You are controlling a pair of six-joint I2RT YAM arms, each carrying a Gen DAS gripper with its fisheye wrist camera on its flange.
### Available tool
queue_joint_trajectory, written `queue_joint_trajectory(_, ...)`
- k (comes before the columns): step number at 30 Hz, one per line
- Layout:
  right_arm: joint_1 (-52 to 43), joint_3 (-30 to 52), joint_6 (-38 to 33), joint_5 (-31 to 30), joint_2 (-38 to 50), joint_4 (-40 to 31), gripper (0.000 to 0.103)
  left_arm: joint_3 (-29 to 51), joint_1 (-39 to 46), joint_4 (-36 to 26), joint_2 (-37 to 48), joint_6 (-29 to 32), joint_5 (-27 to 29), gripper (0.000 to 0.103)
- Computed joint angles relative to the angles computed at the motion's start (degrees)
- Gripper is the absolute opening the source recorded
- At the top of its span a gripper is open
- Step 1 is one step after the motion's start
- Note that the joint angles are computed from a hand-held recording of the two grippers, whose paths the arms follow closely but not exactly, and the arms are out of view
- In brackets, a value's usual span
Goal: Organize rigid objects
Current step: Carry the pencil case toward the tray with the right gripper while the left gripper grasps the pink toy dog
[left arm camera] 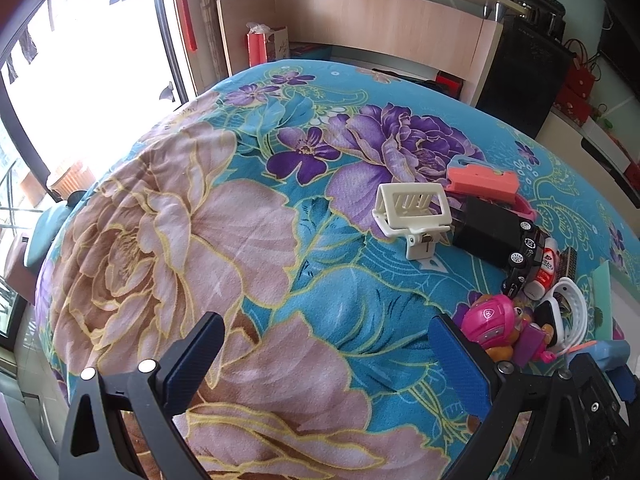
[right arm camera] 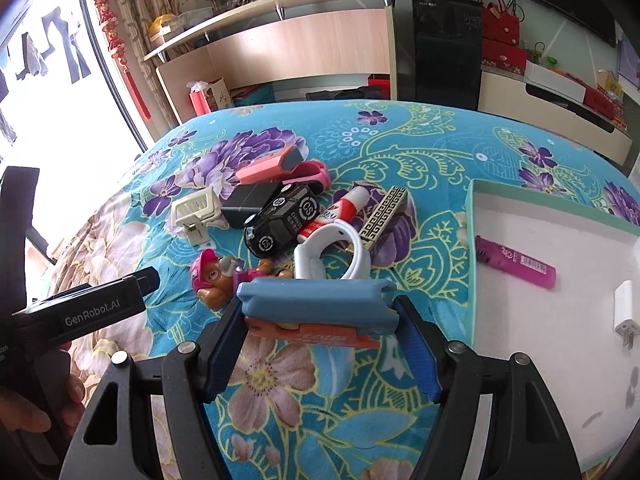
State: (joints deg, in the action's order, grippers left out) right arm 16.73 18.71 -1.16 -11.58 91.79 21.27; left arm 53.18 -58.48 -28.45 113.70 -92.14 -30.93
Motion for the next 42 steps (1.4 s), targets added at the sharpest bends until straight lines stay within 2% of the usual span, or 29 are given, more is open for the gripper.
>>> queue_joint_trajectory(8,-9.4,0.3,-2.2,-1.1,-2.0,-0.5,0.073,1.0,-1.1,4.9,-0.5,3.6,-1.6,0.103)
queue_joint_trajectory(13,-18.1,1.3,-3.6,-2.9,-2.3,-1.4,0.073,5.8,-1.9,5.8,2.5,10.2,-1.8,0.103)
queue_joint_trajectory(18,-24.5,2.2,-4.5,-5.3,-2.9,-2.5,0.073,8.3,-2.2,10.3,4.9,16.0,-0.3,0.103)
queue_joint_trajectory(27,-26.2,2.6,-4.8,-6.5,-2.9,-3.3,0.073,14.0,-1.1,10.7,11.2,20.9,2.5,0.103)
queue_joint_trajectory(31,-26.1,2.7,-4.8,-6.5,-2.7,-3.4,0.073,14.3,-0.6,12.2,12.3,22.0,4.0,0.097)
queue_joint_trajectory(37,-26.4,3.0,-4.6,-6.6,-2.2,-3.7,0.073,17.8,-0.7,7.7,14.8,23.0,3.9,0.094)
queue_joint_trajectory(39,-26.4,3.0,-4.7,-6.6,-2.3,-3.8,0.073,17.7,-0.8,7.5,14.8,22.8,3.8,0.092)
queue_joint_trajectory(42,-26.4,3.1,-4.8,-6.6,-2.2,-4.0,0.073,17.7,-0.9,7.0,14.5,22.9,3.2,0.080)
